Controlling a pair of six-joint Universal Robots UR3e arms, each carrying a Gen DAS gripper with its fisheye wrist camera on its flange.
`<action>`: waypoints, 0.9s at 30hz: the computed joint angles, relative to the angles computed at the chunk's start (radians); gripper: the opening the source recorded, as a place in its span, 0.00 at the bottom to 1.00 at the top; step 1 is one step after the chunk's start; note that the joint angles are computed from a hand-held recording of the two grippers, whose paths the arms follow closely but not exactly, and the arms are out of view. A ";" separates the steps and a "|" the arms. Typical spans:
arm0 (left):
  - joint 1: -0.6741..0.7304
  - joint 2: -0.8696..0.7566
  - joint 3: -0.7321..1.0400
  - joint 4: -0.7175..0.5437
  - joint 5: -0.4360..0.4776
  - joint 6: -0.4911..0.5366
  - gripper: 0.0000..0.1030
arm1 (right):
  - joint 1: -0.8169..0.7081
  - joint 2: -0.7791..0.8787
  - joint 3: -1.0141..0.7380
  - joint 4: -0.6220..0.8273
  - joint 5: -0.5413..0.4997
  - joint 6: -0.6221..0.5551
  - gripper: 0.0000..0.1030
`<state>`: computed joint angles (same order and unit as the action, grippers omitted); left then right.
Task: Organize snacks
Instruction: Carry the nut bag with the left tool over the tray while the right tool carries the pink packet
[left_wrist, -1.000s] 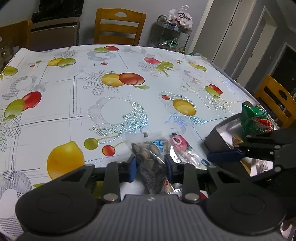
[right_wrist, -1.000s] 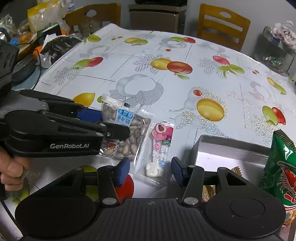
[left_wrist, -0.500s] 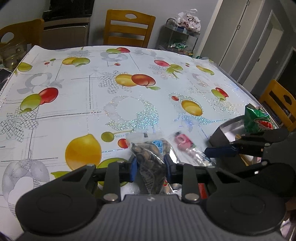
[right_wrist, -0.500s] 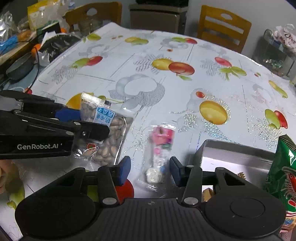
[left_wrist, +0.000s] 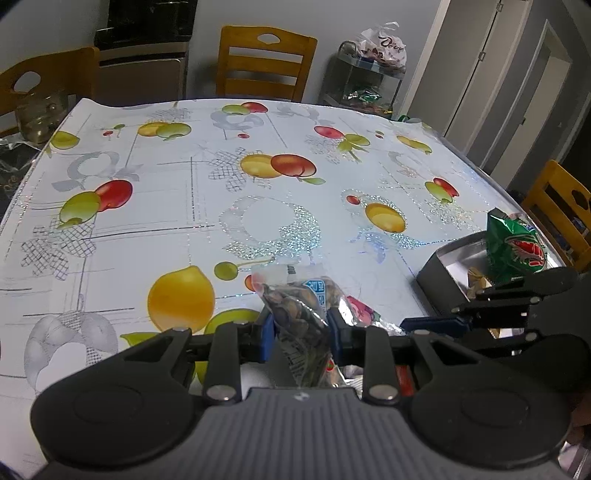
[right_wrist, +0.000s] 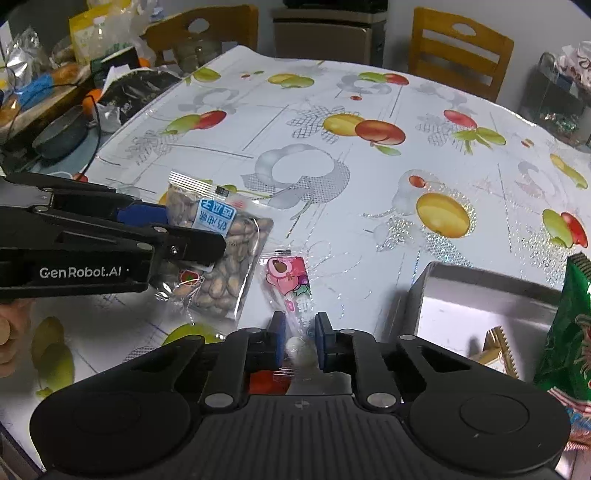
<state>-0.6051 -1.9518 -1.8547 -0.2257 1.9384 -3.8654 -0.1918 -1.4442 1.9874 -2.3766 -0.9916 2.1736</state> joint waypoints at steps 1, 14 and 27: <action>-0.005 0.003 0.002 -0.008 0.008 -0.004 0.25 | -0.007 -0.009 0.004 0.008 0.008 0.000 0.18; -0.056 0.025 0.040 -0.078 0.072 -0.037 0.25 | -0.085 -0.109 0.021 0.112 0.092 -0.038 0.18; -0.101 0.013 0.098 -0.126 0.114 -0.055 0.25 | -0.177 -0.216 0.046 0.249 0.164 -0.097 0.18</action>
